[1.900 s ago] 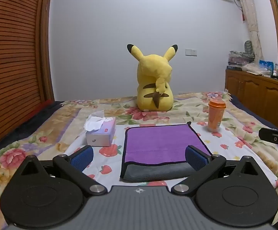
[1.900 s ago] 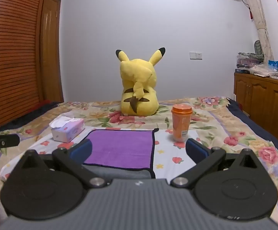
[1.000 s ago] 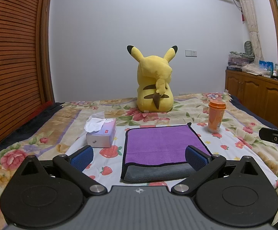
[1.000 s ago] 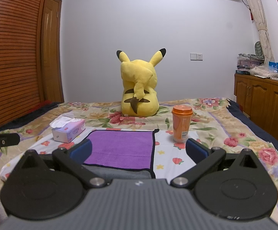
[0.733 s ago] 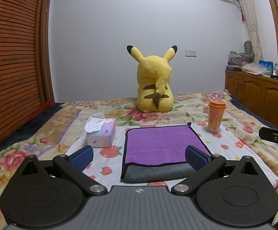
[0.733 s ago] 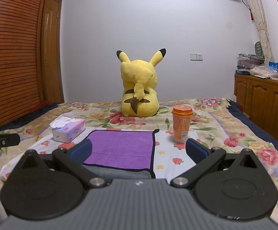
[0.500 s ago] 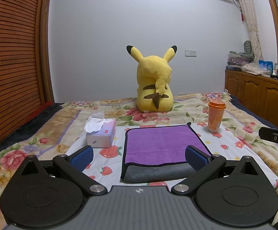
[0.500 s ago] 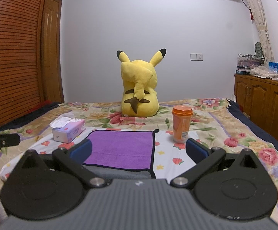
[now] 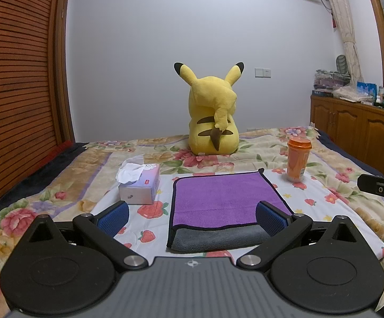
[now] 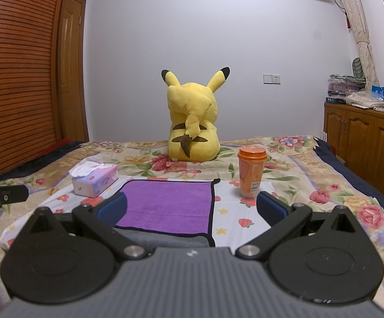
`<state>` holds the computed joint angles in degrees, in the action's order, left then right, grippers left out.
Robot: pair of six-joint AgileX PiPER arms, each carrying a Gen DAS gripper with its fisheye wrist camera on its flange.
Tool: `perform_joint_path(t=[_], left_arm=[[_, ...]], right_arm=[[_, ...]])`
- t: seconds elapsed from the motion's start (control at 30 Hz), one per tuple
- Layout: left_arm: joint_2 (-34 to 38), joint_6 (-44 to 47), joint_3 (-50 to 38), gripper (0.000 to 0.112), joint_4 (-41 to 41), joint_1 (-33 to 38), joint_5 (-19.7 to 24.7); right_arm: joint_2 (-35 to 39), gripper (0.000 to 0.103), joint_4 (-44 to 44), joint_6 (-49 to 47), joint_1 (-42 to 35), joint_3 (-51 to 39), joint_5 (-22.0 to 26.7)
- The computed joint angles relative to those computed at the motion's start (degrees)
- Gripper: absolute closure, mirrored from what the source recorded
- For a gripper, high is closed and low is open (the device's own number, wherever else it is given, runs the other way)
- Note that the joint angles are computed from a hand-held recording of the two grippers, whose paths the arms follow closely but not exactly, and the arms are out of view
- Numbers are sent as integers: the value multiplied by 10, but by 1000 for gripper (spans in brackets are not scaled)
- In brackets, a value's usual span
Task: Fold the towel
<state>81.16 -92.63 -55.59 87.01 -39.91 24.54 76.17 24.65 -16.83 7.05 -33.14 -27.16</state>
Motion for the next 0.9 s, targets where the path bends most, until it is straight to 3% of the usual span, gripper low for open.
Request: perform_joint_path(t=[0.9], left_arm=[[1, 9, 0, 9, -7, 2, -5]], right_arm=[[8, 0, -2, 3, 1, -2, -4]])
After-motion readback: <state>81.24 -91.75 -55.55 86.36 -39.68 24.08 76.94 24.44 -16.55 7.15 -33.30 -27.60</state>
